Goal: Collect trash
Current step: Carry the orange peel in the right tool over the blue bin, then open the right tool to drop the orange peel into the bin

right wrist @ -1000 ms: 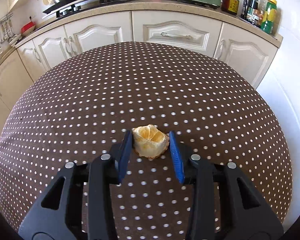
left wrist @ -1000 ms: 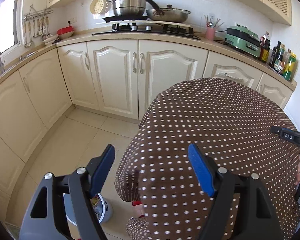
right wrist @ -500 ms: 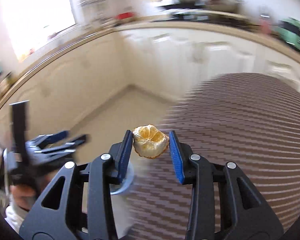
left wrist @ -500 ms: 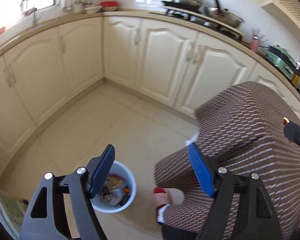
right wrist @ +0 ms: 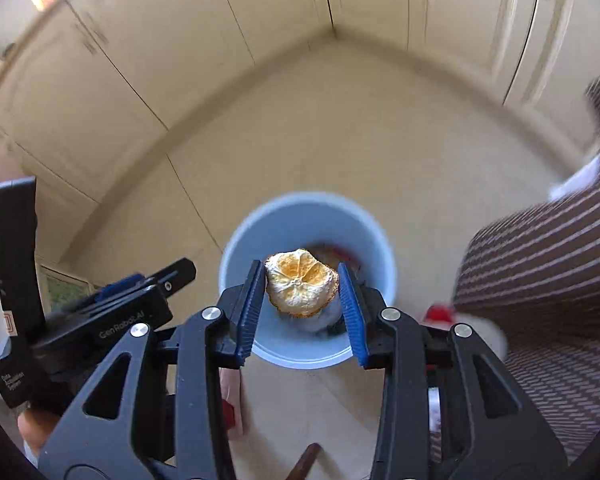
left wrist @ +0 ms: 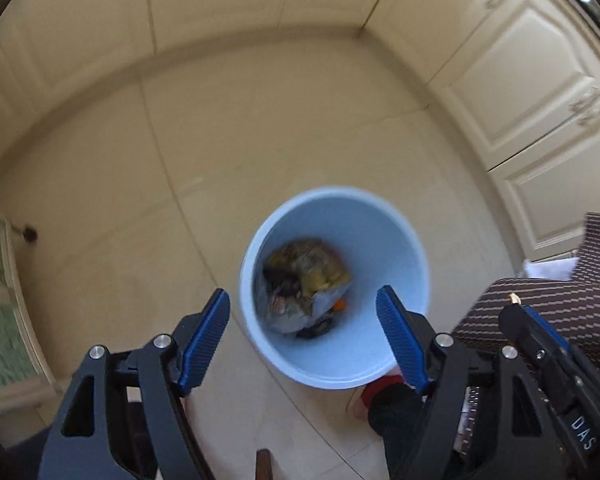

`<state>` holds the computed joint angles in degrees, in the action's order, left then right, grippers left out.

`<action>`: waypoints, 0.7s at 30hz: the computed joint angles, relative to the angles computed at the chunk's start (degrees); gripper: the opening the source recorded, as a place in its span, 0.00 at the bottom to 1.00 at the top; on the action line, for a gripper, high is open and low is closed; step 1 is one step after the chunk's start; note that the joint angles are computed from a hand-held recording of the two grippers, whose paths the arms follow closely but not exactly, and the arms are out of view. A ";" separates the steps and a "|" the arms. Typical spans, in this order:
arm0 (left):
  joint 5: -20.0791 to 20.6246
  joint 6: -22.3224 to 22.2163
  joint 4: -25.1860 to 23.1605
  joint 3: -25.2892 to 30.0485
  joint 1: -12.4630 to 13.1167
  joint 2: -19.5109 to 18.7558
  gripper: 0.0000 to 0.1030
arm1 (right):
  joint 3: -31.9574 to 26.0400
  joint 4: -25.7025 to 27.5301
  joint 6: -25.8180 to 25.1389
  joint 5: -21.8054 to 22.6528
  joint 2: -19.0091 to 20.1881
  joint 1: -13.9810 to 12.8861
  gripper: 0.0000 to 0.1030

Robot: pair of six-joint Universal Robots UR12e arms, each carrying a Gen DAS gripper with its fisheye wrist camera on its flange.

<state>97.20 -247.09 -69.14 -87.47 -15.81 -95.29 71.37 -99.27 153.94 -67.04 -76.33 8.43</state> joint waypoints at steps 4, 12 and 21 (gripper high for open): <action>-2.59 -2.60 -0.67 -4.31 1.23 -0.43 0.63 | 3.77 -1.52 1.73 -3.53 1.18 1.23 0.36; -8.62 -3.64 2.33 -9.31 2.82 -0.99 0.16 | 5.36 -1.50 2.32 -7.75 3.33 2.60 0.36; -8.70 -3.53 2.80 -9.77 2.46 -0.99 0.14 | 6.07 -2.38 1.48 -7.66 3.18 2.45 0.36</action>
<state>88.49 -250.62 -66.35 -97.24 -13.34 -96.28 77.44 -101.64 155.42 -74.70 -73.16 10.88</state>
